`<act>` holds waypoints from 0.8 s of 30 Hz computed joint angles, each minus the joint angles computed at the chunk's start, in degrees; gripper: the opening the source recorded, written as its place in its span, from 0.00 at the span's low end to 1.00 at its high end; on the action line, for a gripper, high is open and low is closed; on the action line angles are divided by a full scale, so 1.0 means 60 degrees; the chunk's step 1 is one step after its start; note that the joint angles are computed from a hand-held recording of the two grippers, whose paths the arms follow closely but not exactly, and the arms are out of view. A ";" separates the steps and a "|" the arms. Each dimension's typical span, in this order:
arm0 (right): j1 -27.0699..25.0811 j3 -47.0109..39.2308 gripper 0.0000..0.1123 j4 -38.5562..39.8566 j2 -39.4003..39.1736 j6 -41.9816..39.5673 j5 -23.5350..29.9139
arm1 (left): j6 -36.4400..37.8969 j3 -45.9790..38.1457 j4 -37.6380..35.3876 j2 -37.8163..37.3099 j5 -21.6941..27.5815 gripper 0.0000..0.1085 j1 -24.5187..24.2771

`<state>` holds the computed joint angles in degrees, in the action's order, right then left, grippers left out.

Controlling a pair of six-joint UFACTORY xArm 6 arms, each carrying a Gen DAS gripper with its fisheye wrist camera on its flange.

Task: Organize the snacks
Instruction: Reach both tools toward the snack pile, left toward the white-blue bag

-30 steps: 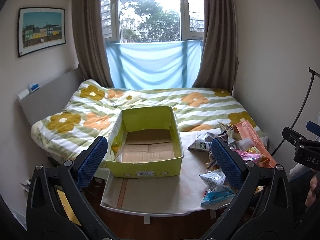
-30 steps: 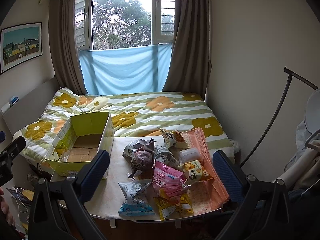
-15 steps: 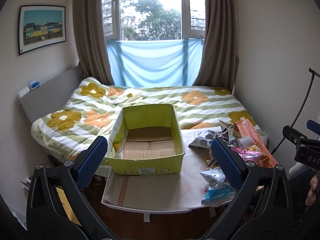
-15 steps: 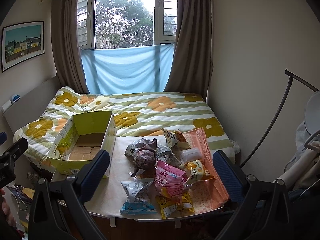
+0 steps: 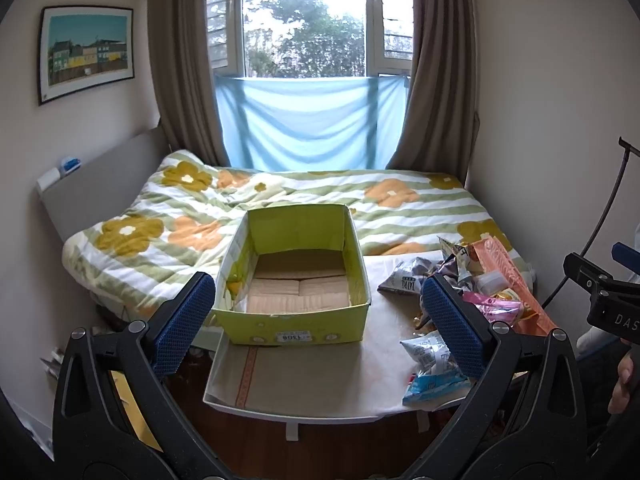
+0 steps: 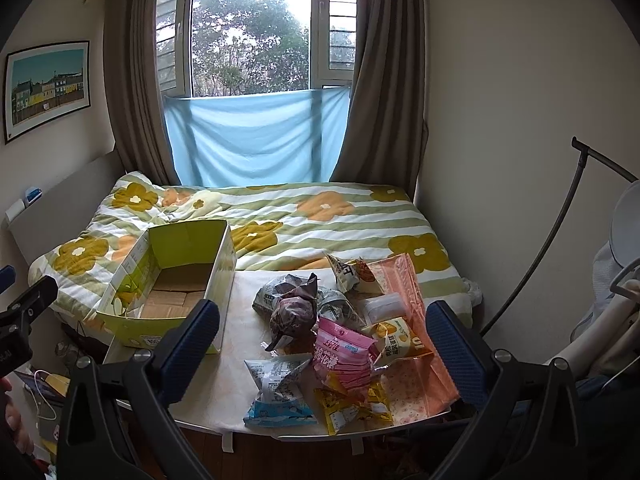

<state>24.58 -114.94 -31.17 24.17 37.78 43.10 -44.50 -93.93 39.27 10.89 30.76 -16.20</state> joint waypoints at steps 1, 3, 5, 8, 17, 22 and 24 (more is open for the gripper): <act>0.0018 -0.0033 0.91 0.0027 0.0027 0.0002 0.0019 | -0.0024 -0.0030 0.0012 0.0036 0.0016 0.95 -0.0010; 0.0046 -0.0062 0.91 0.0107 0.0056 0.0001 0.0050 | -0.0005 -0.0009 -0.0049 0.0032 0.0032 0.95 -0.0018; 0.0043 -0.0053 0.91 0.0187 0.0055 -0.0034 0.0018 | 0.0118 -0.0054 -0.0206 0.0090 0.0067 0.95 -0.0023; -0.0058 0.0125 0.91 0.0293 -0.0072 0.0001 -0.0097 | 0.0758 -0.0387 -0.0971 0.0353 0.0251 0.95 -0.0049; -0.0502 0.1040 0.91 0.1094 -0.0440 0.0116 0.0067 | 0.4183 -0.1606 -0.4861 0.1800 0.0807 0.94 -0.0221; -0.0763 0.1956 0.91 0.1448 -0.0685 0.0022 -0.0130 | 0.4802 -0.2442 -0.5884 0.2828 0.1452 0.94 -0.0405; -0.0956 0.2249 0.91 0.1889 -0.0665 -0.0398 -0.0437 | 0.4950 -0.2730 -0.6298 0.3214 0.1678 0.94 -0.0486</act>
<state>18.84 -101.44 -19.84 20.18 35.39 40.48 -14.80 -110.31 1.48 30.17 40.83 -19.12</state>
